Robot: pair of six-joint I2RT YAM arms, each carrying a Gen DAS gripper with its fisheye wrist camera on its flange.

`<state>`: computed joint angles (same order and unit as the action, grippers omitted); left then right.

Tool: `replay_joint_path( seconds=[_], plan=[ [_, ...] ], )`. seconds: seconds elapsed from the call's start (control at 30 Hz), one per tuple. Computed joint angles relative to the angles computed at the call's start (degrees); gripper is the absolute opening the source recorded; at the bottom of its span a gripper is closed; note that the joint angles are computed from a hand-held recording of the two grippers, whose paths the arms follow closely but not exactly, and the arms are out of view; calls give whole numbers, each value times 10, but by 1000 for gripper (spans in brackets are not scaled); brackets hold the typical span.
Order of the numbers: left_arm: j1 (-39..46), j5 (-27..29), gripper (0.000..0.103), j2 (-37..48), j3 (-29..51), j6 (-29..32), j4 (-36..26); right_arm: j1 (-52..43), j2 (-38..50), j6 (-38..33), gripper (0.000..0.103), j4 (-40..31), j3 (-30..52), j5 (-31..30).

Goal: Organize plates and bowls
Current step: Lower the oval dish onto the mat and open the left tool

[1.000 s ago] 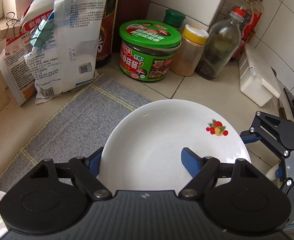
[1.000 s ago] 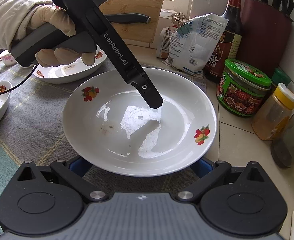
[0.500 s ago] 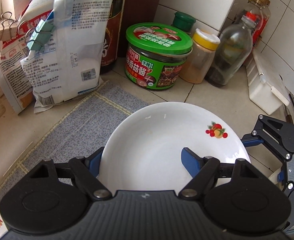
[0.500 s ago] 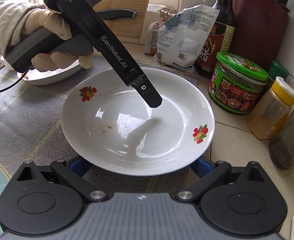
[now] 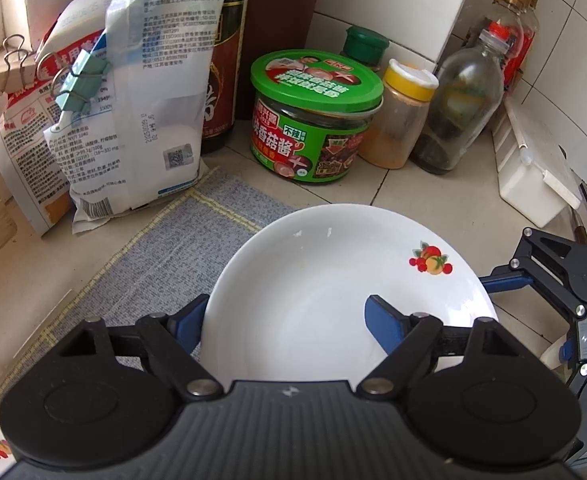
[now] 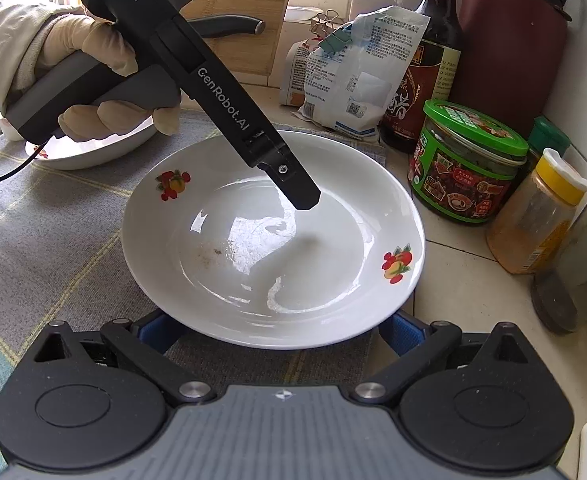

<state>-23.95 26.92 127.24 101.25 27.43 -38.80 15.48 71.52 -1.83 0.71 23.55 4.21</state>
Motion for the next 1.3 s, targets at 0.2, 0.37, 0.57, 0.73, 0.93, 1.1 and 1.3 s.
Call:
replay_joint_path(
  seconds=[0.2, 0.37, 0.57, 0.73, 0.93, 1.1, 1.3],
  plan=[
    [7, -21, 83, -56, -54, -13, 19, 23, -52, 49, 103, -48, -5, 33],
    [16, -30, 84, -147, -134, -24, 33, 82, -110, 121, 103, -125, 6, 97],
    [22, -35, 86, -291, -249, -44, 40, 178, -185, 229, 103, -224, 30, 176],
    [42, -33, 90, -422, -360, -59, 56, 310, -199, 352, 103, -304, 58, 265],
    [78, -33, 90, -588, -501, -92, 56, 464, -177, 507, 103, -373, 70, 357],
    [95, -55, 90, -737, -602, -103, 33, 575, -147, 613, 103, -436, 88, 400],
    [143, -36, 90, -892, -658, -100, -51, 690, -106, 736, 103, -496, 113, 432]
  ],
)
